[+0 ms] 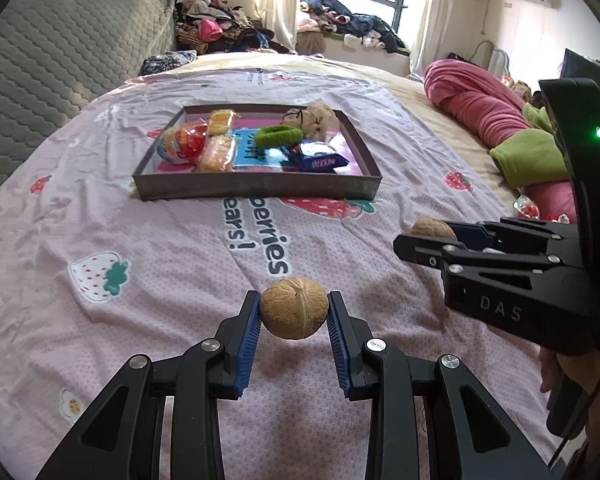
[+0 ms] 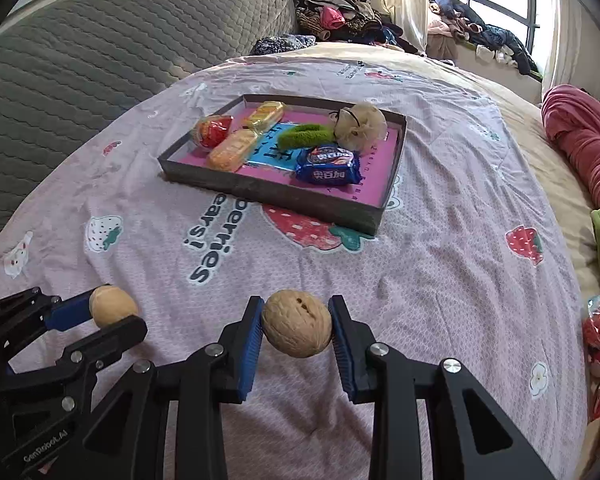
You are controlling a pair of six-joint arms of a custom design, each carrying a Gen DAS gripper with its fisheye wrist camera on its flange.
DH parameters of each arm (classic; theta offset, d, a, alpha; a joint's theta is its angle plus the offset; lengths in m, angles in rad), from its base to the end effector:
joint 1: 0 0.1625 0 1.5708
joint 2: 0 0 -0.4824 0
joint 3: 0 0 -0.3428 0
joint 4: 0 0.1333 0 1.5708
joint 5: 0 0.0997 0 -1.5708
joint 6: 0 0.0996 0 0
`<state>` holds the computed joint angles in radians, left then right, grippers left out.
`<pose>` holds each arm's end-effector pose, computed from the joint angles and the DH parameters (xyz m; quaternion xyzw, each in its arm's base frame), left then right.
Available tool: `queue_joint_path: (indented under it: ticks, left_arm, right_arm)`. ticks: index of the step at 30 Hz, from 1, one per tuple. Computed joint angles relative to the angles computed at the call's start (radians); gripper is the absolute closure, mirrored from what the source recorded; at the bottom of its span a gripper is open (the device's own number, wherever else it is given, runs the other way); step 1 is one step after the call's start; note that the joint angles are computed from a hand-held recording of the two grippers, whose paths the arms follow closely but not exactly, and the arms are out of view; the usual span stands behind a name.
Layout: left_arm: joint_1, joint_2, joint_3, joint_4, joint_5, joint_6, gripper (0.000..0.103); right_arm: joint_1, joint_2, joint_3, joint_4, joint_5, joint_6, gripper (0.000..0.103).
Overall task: Organize objects
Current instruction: 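Lift and carry both walnuts toward the tray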
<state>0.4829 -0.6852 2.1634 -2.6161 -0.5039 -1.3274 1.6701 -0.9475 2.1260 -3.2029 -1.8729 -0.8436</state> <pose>-0.3188 -0.4161 0.0410 0.0080 0.8480 -0.3986 0.3493 0.1571 -0.5310 0.1956 0.4074 -0.8736 0.1538 0.2174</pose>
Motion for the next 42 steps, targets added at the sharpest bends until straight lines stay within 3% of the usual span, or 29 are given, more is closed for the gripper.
queue_joint_path:
  ticks: [10,20,35,42]
  left_arm:
    - [-0.019,-0.086,0.023,0.138,0.019,-0.095,0.069]
    - [-0.017,-0.174,0.003,0.278,0.056,-0.104,0.069]
    - [0.025,-0.232,-0.068,0.328,0.119,-0.003,0.069]
    - [0.065,-0.221,-0.125,0.233,0.149,0.162,0.069]
  right_arm:
    - [0.055,-0.026,0.042,-0.032,0.009,0.041,0.070]
    - [0.116,-0.024,0.015,-0.023,-0.003,0.067,0.070]
    - [0.179,-0.010,-0.056,-0.017,0.010,0.113,0.070]
    - [0.187,0.013,-0.137,0.017,0.006,0.125,0.070]
